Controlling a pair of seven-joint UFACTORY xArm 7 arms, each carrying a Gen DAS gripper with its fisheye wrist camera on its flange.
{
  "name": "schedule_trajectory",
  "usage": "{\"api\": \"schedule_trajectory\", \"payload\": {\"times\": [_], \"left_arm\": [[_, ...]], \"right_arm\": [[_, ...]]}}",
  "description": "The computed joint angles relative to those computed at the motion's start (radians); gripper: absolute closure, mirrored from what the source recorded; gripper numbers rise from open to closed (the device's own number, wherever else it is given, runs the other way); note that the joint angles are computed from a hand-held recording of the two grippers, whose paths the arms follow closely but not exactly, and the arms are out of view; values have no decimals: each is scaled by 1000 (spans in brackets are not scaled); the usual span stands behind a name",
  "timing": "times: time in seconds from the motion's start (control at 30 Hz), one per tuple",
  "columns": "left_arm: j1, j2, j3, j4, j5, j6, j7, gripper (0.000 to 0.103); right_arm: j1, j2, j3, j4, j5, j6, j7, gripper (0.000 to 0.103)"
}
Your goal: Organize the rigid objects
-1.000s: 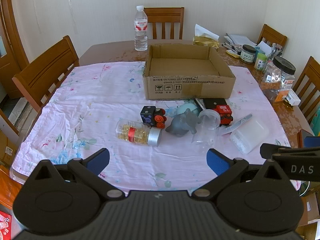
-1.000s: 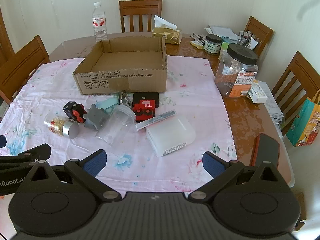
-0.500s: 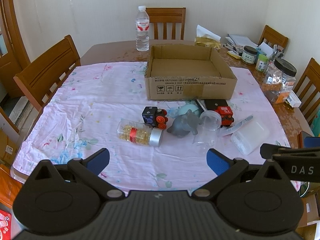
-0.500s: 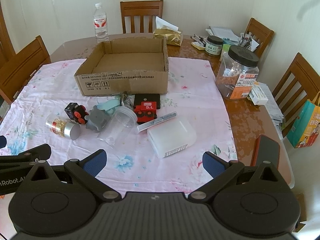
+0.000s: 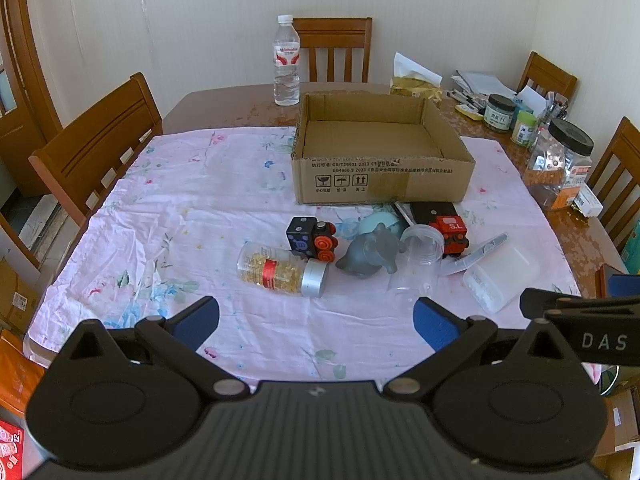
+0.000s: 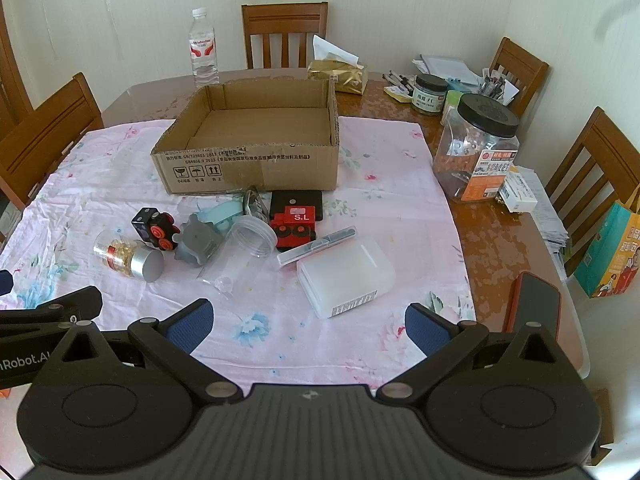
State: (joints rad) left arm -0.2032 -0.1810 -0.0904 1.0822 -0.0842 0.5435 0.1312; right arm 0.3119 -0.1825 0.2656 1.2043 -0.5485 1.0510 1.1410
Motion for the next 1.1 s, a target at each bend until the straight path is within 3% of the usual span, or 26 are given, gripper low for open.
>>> {"api": "schedule_trajectory", "payload": {"times": [0.67, 0.9, 1.1], "left_arm": [[-4, 5, 1, 6, -12, -9, 12, 1], [-6, 27, 5, 20, -30, -14, 40, 0], [-16, 54, 21, 21, -112, -55, 126, 0]], "right_arm": [[4, 3, 1, 9, -13, 10, 11, 0], [5, 21, -3, 24, -12, 15, 8, 0], [4, 31, -18, 15, -5, -19, 4, 0]]}}
